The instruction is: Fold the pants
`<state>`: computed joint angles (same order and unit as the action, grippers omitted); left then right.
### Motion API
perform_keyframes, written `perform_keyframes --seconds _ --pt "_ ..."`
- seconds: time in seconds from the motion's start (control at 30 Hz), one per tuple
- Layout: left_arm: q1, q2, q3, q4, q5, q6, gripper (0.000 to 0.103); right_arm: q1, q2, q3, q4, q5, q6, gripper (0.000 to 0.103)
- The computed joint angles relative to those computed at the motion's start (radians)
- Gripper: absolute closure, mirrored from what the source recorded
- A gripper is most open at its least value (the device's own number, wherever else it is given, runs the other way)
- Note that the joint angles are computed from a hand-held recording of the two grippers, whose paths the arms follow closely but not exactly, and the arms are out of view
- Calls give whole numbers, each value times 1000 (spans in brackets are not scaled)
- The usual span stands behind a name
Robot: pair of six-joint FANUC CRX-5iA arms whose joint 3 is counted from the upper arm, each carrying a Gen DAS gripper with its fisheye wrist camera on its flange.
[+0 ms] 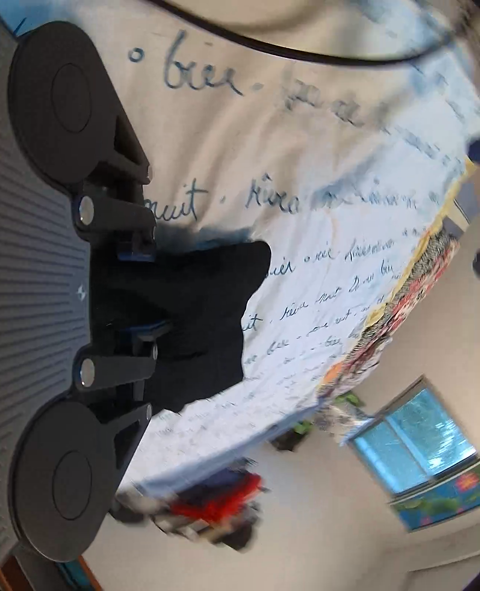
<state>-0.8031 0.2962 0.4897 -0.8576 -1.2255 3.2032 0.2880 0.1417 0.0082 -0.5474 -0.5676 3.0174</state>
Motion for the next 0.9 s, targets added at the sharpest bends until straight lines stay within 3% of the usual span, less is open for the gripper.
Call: perform_keyframes --seconds 0.07,0.23,0.33,0.4,0.47,0.53,0.63,0.73,0.8,0.87,0.9 --pt "34 -13 -29 48 99 -12 8 -41 23 67 -56 -94 -61 83" --pt "134 -6 -76 215 318 -41 8 -117 24 112 -212 -144 -63 86" --pt "224 -9 -161 384 557 -78 8 -135 30 134 -228 -173 -97 86" --pt "289 12 -210 556 692 -163 8 -143 27 137 -244 -178 -100 86" --pt "317 48 -209 675 739 -228 8 -150 24 139 -258 -176 -109 86" --pt "344 81 -234 865 825 -415 8 -160 25 146 -275 -184 -117 86" --pt "353 136 -213 1034 857 -603 8 -174 30 156 -295 -191 -138 86" --pt "364 197 -133 1028 800 -601 8 -185 38 175 -299 -216 -177 86" --pt "378 233 -93 1036 761 -602 16 -186 37 174 -299 -219 -179 86" --pt "394 275 -23 1051 649 -605 55 -186 37 173 -299 -224 -178 86" --pt "397 297 20 1043 594 -636 65 -186 36 171 -300 -225 -176 86"
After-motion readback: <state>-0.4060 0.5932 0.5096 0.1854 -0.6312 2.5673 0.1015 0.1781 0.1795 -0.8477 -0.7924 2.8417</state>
